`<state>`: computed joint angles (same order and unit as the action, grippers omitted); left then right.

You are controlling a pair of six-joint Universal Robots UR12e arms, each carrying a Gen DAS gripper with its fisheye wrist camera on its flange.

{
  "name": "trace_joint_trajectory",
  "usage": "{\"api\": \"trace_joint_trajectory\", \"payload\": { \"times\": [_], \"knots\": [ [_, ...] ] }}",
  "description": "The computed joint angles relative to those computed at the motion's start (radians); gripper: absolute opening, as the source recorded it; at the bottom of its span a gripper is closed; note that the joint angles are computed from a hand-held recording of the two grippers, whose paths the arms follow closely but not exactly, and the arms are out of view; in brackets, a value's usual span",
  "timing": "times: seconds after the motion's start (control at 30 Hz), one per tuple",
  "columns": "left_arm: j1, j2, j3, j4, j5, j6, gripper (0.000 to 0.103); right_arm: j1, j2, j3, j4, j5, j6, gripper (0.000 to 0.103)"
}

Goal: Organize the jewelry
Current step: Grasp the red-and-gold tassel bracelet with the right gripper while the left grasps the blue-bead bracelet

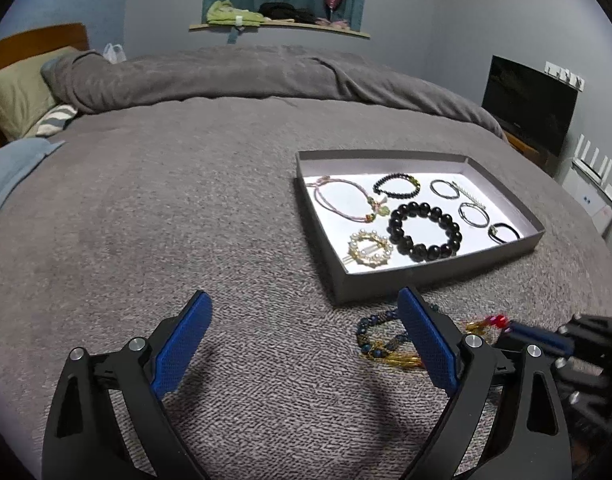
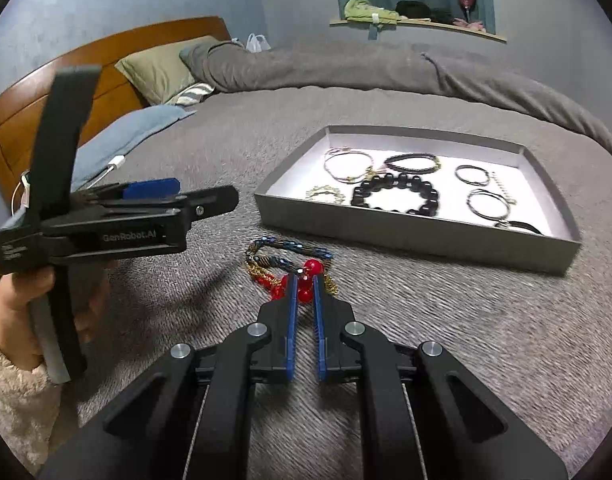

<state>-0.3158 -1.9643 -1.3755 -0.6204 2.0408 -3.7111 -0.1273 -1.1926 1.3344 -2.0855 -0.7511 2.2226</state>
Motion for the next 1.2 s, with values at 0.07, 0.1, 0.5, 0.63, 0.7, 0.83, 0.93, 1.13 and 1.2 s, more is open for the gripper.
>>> {"api": "trace_joint_trajectory", "payload": {
  "times": [0.07, 0.1, 0.5, 0.63, 0.7, 0.83, 0.93, 1.13, 1.2],
  "knots": [
    [-0.001, -0.002, 0.002, 0.007, -0.013, 0.015, 0.092, -0.008, 0.004, -0.006, -0.010, 0.004, 0.021, 0.008],
    [-0.002, -0.005, 0.005, 0.006, -0.024, 0.027, 0.090, -0.012, 0.005, -0.008, -0.017, 0.004, 0.031, 0.008],
    [0.011, -0.027, 0.027, -0.071, -0.165, 0.070, 0.045, -0.013, 0.036, -0.030, -0.123, -0.096, 0.129, 0.007],
    [0.015, -0.031, 0.031, -0.086, -0.180, 0.080, 0.033, -0.010, 0.038, -0.032, -0.104, -0.102, 0.109, 0.007],
    [0.017, -0.032, 0.032, -0.086, -0.192, 0.084, 0.029, -0.009, 0.038, -0.031, -0.100, -0.107, 0.104, 0.007],
    [0.014, -0.048, 0.048, -0.113, -0.177, 0.105, 0.024, -0.006, 0.044, -0.042, -0.073, -0.115, 0.101, 0.008],
    [0.009, -0.062, 0.068, -0.140, -0.153, 0.137, 0.023, -0.005, 0.046, -0.045, -0.068, -0.118, 0.104, 0.007],
    [-0.002, -0.068, 0.076, -0.138, -0.119, 0.180, 0.007, -0.011, 0.045, -0.046, -0.059, -0.083, 0.109, 0.007],
    [-0.005, -0.063, 0.070, -0.113, -0.117, 0.199, 0.007, -0.015, 0.043, -0.043, -0.065, -0.060, 0.107, 0.007]
  ]
}}
